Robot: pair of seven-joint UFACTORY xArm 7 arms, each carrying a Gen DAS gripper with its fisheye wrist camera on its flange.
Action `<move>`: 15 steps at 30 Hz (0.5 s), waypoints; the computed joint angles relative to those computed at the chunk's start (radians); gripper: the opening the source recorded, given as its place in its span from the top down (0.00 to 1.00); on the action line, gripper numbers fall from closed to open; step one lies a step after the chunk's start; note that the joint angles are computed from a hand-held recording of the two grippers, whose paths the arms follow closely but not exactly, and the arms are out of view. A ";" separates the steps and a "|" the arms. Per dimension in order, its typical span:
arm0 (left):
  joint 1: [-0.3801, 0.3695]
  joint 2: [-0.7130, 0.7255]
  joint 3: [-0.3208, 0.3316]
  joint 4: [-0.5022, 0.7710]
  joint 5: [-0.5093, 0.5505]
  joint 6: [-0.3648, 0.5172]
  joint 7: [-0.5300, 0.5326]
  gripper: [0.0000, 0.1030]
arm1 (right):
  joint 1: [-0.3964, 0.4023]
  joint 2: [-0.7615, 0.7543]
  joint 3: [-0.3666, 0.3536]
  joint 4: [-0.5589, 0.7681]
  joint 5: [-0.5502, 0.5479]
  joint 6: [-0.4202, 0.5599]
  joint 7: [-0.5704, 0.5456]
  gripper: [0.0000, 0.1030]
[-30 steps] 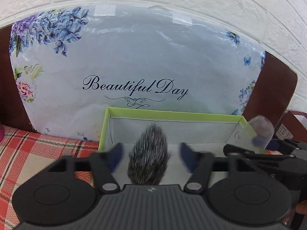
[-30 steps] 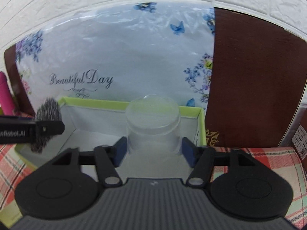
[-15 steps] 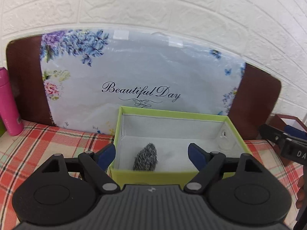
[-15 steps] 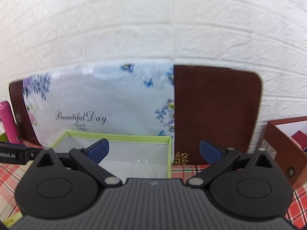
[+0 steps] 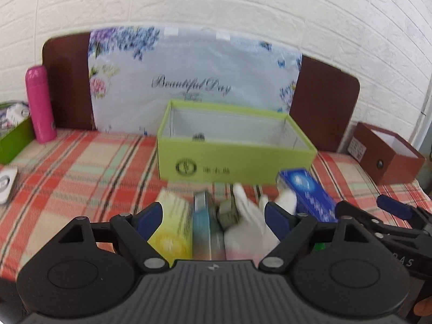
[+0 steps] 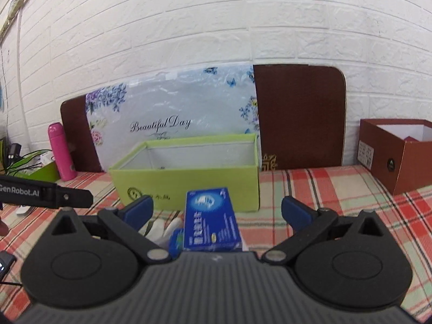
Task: Organize objects
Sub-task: 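Withdraw both tools from the box back toward the cluttered objects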
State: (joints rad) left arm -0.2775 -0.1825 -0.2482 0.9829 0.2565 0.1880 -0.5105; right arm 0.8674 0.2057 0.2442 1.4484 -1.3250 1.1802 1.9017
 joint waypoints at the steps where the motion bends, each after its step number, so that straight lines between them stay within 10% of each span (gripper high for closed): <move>1: -0.012 -0.019 0.006 -0.029 -0.020 0.002 0.006 0.17 | 0.003 -0.002 0.005 -0.010 0.010 -0.006 0.010 0.00; 15: -0.063 -0.214 0.041 -0.292 -0.191 0.001 0.121 0.17 | 0.050 0.012 0.037 -0.094 0.116 -0.054 0.098 0.00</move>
State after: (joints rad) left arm -0.3407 -0.3969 -0.2069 0.6904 0.0651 0.1893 -0.3900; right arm 0.9177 0.2179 0.2810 1.3543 -1.2095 1.1262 1.9999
